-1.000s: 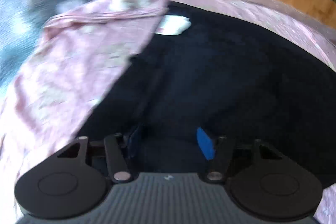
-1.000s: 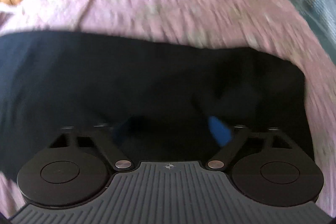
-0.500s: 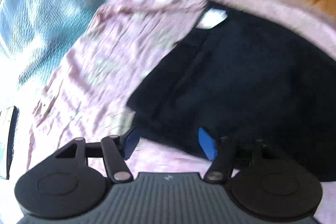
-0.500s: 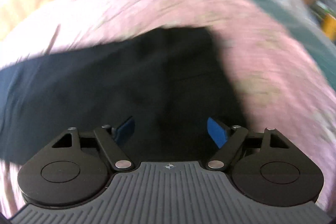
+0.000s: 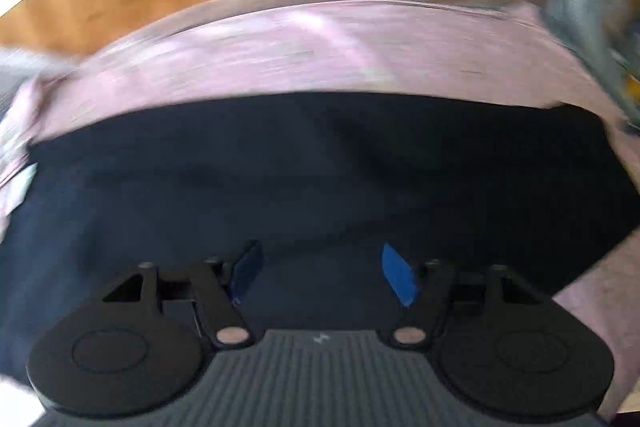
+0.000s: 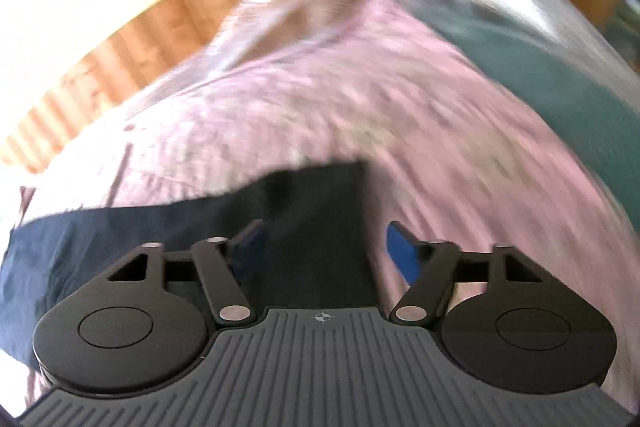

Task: Fold clothes

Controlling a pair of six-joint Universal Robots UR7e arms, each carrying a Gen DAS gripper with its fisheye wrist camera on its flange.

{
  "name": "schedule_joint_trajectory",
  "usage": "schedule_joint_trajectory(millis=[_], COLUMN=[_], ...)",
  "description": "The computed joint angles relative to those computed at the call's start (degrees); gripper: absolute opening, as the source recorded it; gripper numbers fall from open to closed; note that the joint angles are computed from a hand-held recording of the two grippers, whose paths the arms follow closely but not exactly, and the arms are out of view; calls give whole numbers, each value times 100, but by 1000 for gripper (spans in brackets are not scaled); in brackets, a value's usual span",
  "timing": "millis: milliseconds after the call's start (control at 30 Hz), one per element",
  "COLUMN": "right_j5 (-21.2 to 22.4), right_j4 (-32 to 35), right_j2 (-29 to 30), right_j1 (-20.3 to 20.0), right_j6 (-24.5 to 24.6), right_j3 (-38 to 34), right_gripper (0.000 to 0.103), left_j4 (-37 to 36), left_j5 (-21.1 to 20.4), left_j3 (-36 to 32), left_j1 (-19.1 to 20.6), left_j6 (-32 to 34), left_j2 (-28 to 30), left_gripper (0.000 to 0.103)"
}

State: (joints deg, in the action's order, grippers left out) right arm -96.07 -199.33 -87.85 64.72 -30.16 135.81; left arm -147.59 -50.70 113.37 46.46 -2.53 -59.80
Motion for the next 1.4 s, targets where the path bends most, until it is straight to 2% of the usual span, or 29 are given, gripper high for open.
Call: schedule_joint_trajectory(millis=[33,100,133,233,333,367,433,500,567,633,667,700,733,767,800,833,933,1033,1100,1200,1233,1300,1333,1367,1400], right_j5=[-207,-1046,-1383,-1532,-1572,-1520,-1099,-248,359,526,546,456,311,406,731,1047,1700,2254,2439,2624,2544,2089,1850,1490,959], right_j4=[326,1008,1093,617,470,544,685,813,1134,1023,858,738,699,664,669,795,1413,1578,1516,2219,2183,1558,1231,838,359], right_j2=[197,757,1078,1611,1847,1751,1342,664,181,41,30,-19,-152,-355,-662,-984,-1699,-1911,-1925,-2087,-2047,-1807,-1667,-1481,-1224], right_j1=[182,524,614,707,694,667,522,181,-164,-391,-486,-524,-522,-603,-792,-1023,-1672,-2160,-2269,-2306,-2234,-1928,-1769,-1508,-1103], right_j6=[-219,-497,-697,-1156,-1110,-924,-415,77,226,-43,-234,-230,13,276,520,698,900,774,876,647,618,742,795,759,583], right_j3=[-302,-954,-1211,-1586,-1898,-1874,-1661,-1130,-698,-371,-221,-103,-17,120,333,543,991,1326,1420,1361,1365,1416,1439,1451,1439], right_gripper=[37,29,27,26,25,25,32,32,37,42,45,51,55,55,57,62,63,61,61,61,59,54,37,11,9], left_j4=[-56,-173,-216,-322,-411,-448,-519,-606,-578,-492,-422,-526,-717,-709,-602,-582,-712,-393,-146,308,509,933,1095,1235,1372], left_j5=[-153,-405,-505,-722,-869,-880,-981,-1109,-1246,-1264,-1154,-1006,-840,-745,-685,-786,-1364,-1915,-2269,-2628,-2761,-3007,-3027,-3009,-2994], left_j3=[-89,-268,-315,-392,-388,-353,-338,-335,-490,-668,-743,-766,-767,-837,-941,-1010,-1214,-1757,-2217,-3003,-3314,-3956,-4190,-4395,-4586], left_j1=[-105,-236,-314,-511,-554,-585,-552,-488,-317,-161,-115,-106,-113,-124,-136,-135,-182,-299,-382,-515,-549,-603,-641,-691,-737], left_j6=[32,231,282,305,268,258,272,201,137,45,-30,-27,18,-48,-170,-242,-281,-217,-192,-188,-217,-253,-244,-227,-174], left_j2=[239,644,803,1158,1322,1349,1377,1432,1605,1805,1910,1993,2068,2122,2167,2173,2251,2607,2921,3464,3678,4112,4284,4439,4580], left_gripper=[68,68,68,68,68,68,68,71,72,71,70,74,77,77,75,74,76,76,78,87,88,89,89,89,89])
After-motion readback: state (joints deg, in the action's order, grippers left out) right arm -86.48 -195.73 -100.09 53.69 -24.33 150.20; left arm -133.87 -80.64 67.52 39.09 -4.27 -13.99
